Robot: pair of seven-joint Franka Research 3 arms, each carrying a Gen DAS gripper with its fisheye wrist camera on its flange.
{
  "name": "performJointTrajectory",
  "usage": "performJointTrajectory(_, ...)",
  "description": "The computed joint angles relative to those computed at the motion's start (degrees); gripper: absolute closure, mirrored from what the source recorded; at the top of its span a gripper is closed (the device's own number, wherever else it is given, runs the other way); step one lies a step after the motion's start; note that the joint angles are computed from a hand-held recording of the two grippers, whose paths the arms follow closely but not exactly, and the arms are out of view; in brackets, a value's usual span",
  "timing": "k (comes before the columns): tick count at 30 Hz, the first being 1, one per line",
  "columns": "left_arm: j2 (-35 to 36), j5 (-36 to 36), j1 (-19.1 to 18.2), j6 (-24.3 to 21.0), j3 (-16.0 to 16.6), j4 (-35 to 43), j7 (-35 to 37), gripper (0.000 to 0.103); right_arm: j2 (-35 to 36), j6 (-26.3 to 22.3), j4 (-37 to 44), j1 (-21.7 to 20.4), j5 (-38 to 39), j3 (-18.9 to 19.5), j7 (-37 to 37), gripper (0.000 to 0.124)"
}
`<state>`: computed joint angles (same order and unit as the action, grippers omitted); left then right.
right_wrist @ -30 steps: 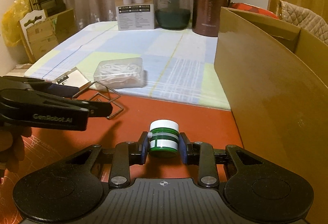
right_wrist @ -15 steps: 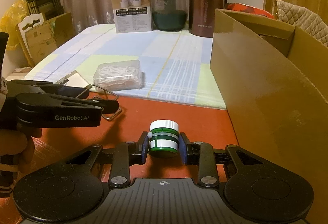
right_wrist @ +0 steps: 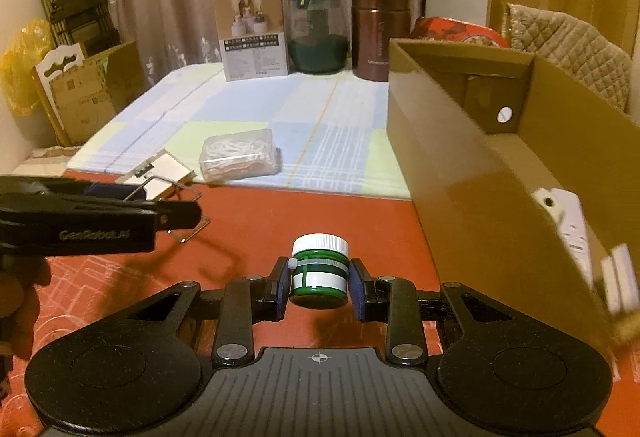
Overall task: Organize rigid objects
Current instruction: 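Lift and carry the rack and tape roll toward the box with both tools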
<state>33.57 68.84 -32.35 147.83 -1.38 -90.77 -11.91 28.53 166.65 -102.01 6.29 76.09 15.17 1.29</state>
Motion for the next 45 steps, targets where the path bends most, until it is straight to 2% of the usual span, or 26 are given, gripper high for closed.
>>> performJointTrajectory(4, -3.26, -0.33, -1.7, -2.84, -1.14, -2.48, -2.52, 0.041, -5.49, -1.44, -4.72, -1.34, 5.05, -0.07, -3.2, 0.096)
performJointTrajectory(11, -6.86, -0.09, -3.29, -6.67, -4.12, -3.77, -6.16, 0.041, -13.71, -4.69, -11.69, 0.58, 7.69, -5.46, -2.3, 0.096)
performJointTrajectory(20, -5.49, -1.42, -5.79, -10.38, -6.28, 1.55, -2.07, 0.041, -19.56, -6.04, -16.52, 0.74, 8.13, -10.44, -1.5, 0.096)
performJointTrajectory(31, 0.36, -5.17, -9.54, -10.57, -5.05, 11.67, 5.75, 0.041, -22.29, -7.33, -18.07, -0.93, 11.12, -13.89, -3.46, 0.096)
performJointTrajectory(45, 6.99, -11.06, -12.51, -9.28, -1.68, 22.34, 14.35, 0.041, -21.17, -7.77, -16.17, -2.85, 10.23, -14.7, -2.25, 0.096)
